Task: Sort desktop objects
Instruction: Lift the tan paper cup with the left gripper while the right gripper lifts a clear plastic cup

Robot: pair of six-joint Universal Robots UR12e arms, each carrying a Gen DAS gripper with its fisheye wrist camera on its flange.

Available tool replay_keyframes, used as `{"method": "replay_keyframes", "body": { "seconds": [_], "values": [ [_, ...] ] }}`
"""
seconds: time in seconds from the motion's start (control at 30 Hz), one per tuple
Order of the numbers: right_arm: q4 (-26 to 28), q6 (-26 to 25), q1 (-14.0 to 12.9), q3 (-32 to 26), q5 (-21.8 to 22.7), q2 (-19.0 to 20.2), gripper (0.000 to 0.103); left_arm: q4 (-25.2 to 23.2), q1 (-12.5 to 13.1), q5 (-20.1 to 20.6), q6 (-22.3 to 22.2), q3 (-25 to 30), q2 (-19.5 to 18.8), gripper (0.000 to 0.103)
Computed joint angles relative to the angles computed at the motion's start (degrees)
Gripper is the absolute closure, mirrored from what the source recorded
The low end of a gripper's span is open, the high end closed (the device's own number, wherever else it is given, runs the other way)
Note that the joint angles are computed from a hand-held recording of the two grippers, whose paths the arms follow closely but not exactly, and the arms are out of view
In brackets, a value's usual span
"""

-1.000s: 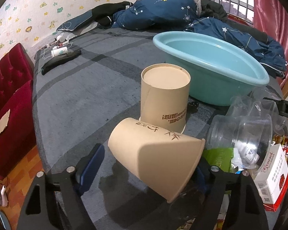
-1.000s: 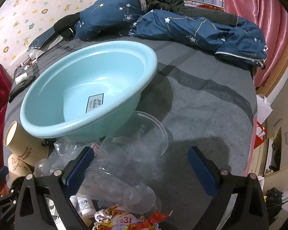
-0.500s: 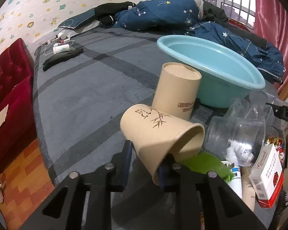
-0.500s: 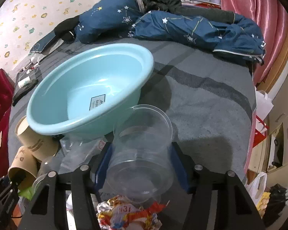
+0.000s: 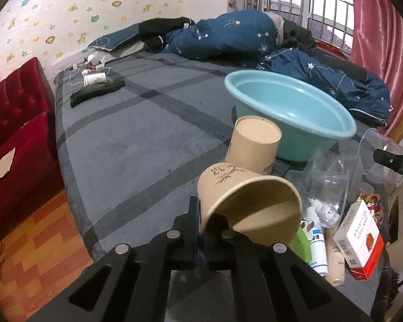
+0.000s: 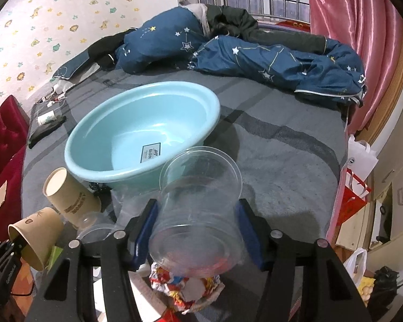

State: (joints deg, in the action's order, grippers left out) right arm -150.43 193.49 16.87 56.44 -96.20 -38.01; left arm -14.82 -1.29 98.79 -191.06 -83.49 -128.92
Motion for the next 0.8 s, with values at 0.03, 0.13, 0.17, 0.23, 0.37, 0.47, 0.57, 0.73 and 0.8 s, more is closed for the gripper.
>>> {"method": "replay_keyframes", "body": {
  "seconds": [0.03, 0.13, 0.17, 0.23, 0.37, 0.47, 0.57, 0.73, 0.8],
  "values": [
    [-0.37, -0.15, 0.07, 0.32, -0.2, -0.23, 0.041, 0.34, -0.02, 0.04, 0.07, -0.19, 0.16, 0.101],
    [-1.83, -0.87, 0.26, 1.34, -0.72, -0.9, 0.041, 1.21, 0.01, -0.12, 0.34, -0.85, 0.7, 0.101],
    [-2.3, -1.04, 0.28, 1.67, -0.66, -1.12, 0.041, 1.5, 0.02, -0.16, 0.6, -1.01, 0.87, 0.101],
    [-3.11, -1.24, 0.34, 2.23, -0.75, -1.54, 0.041, 1.96, 0.03, -0.31, 0.85, -1.2, 1.12, 0.101],
    [-4.51, -1.98, 0.4, 3.07, -0.68, -2.16, 0.041, 3.0, 0.0, -0.49, 1.84, -1.51, 1.53, 0.101],
    [-5.57, -2.5, 0.49, 3.64, -0.97, -2.54, 0.041, 3.57, -0.12, -0.44, 2.54, -1.47, 1.69, 0.101],
    [-6.23, -2.94, 0.5, 4.08, -1.1, -2.88, 0.041, 4.08, -0.2, -0.39, 3.19, -1.48, 1.83, 0.101],
    [-7.41, -3.87, 0.58, 4.47, -1.63, -3.34, 0.041, 4.31, -0.28, -0.56, 3.81, -0.99, 1.87, 0.101],
    [-7.87, -4.2, 0.55, 4.56, -1.76, -3.53, 0.041, 4.36, -0.26, -0.78, 4.09, -0.71, 1.86, 0.101]
  ]
}}
